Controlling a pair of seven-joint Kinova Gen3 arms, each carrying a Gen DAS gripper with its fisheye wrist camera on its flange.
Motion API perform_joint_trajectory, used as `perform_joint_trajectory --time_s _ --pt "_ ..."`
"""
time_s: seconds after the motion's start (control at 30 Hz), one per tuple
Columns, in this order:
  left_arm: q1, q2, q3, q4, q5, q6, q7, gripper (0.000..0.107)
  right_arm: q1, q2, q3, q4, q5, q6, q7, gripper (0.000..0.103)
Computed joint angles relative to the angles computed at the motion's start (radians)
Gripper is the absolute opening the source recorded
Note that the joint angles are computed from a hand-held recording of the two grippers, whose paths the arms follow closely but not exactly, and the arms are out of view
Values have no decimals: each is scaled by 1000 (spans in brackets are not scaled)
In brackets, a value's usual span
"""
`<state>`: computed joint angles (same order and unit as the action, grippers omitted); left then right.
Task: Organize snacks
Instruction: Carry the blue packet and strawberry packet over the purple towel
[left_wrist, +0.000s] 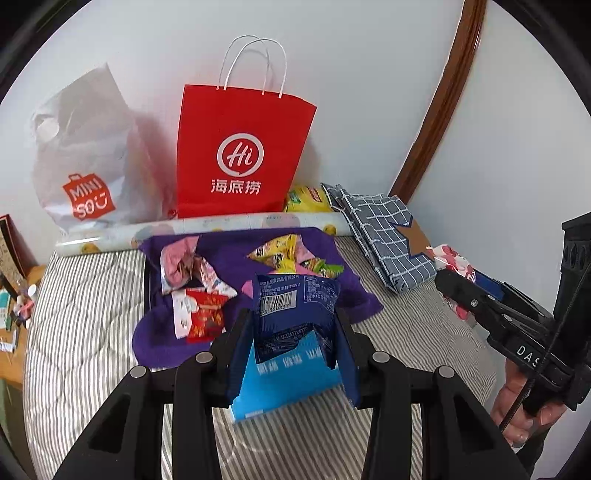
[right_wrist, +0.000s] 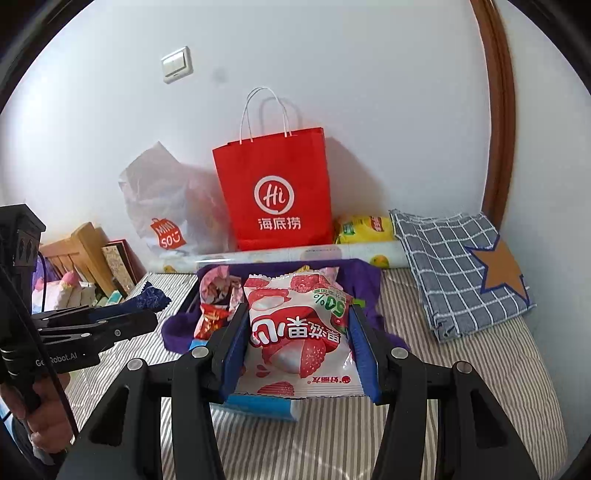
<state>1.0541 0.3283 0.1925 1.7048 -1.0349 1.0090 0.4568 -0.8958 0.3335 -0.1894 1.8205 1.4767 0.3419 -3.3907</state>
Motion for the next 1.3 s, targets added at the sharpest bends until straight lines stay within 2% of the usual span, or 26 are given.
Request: perform_joint_trajectory --time_s 0.27,0.5,0.87,1.0,1.3 --pt "-47 -11 -13 -2 1 -19 -43 40 -11 49 43 -80 -73 -44 112 52" --pt "-93 -26 -23 -1 10 -18 -85 40 -6 108 75 -183 -226 -87 300 52" --pt "-175 -41 -43 30 -11 -102 -104 40 7 186 116 -314 -431 -131 497 52" --pt "-198 -30 -52 15 -15 -118 -133 40 34 223 97 -363 -514 -126 582 52" --pt "-267 10 -100 31 14 -270 -179 40 144 347 -34 -494 -716 -57 830 52"
